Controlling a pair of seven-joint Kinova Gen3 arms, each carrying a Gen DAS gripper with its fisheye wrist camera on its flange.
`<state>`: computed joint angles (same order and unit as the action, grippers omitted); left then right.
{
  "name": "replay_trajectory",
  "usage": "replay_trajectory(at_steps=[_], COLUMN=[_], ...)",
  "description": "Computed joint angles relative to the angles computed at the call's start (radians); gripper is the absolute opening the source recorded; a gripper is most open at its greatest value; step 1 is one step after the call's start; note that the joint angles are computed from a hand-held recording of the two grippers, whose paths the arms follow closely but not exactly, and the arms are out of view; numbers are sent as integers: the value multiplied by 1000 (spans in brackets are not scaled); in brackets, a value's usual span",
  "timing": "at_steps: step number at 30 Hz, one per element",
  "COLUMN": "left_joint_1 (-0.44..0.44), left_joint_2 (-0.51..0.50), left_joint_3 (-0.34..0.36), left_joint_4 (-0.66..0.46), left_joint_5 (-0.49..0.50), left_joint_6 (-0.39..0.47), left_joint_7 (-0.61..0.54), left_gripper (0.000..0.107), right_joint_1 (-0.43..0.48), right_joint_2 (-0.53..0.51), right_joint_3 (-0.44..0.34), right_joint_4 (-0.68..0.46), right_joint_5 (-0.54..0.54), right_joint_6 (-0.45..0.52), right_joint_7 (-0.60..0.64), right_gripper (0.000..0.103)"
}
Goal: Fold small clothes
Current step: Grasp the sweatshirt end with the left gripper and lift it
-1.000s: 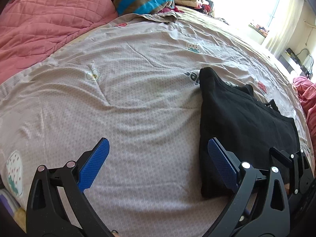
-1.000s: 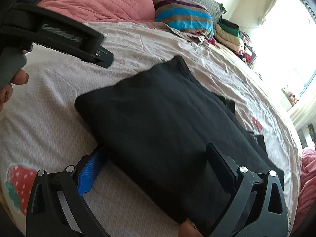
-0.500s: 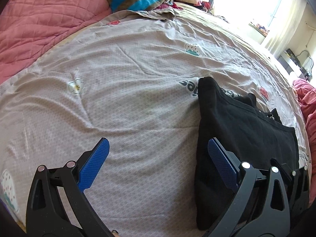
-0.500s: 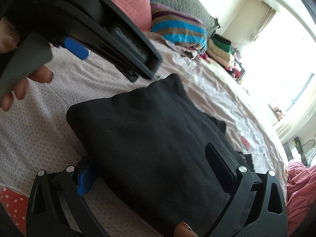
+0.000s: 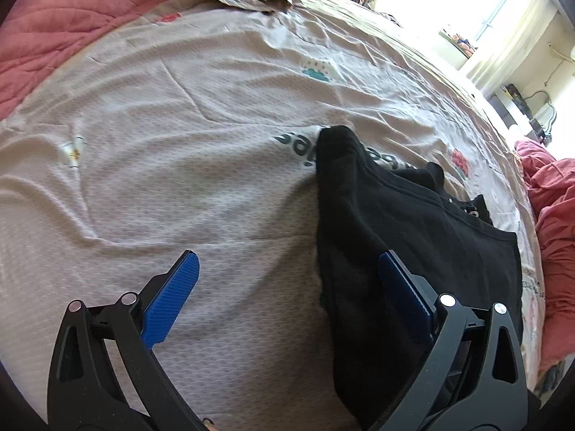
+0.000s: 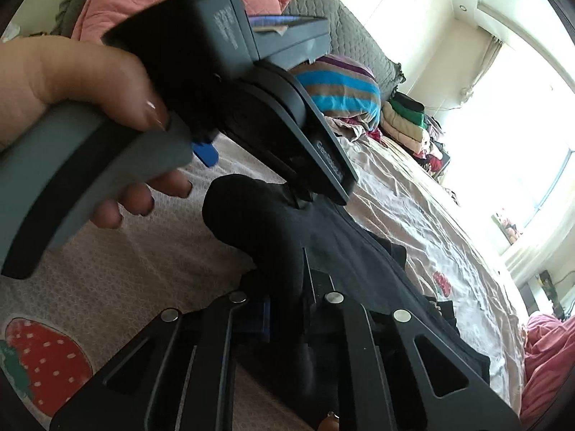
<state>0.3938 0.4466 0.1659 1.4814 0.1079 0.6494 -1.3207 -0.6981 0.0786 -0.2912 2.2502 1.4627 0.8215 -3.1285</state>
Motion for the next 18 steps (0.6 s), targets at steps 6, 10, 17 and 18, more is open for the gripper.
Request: replay_trajectory(at_steps=[6, 10, 17, 18], left_joint_1=[-36, -44, -52, -43], left_joint_2=[4, -3, -7, -7], left_joint_3=[46, 70, 125, 125], left_joint_4=[-20, -29, -33, -39], left_joint_5=[76, 130, 246, 251], left_joint_6=[12, 2, -37, -36], left_joint_7=[-44, -77, -153, -153], left_gripper=[93, 93, 76, 63], right_joint_1=[14, 15, -26, -26], right_joint_2=[-61, -109, -180, -191], right_joint_3=[-4, -21, -81, -81], right_joint_4=[32, 65, 142, 153], right_joint_5=[27, 38, 15, 18], right_joint_6=[-12, 12, 139, 143], right_joint_7=[-72, -121, -249, -263], right_gripper=[8, 7, 7, 7])
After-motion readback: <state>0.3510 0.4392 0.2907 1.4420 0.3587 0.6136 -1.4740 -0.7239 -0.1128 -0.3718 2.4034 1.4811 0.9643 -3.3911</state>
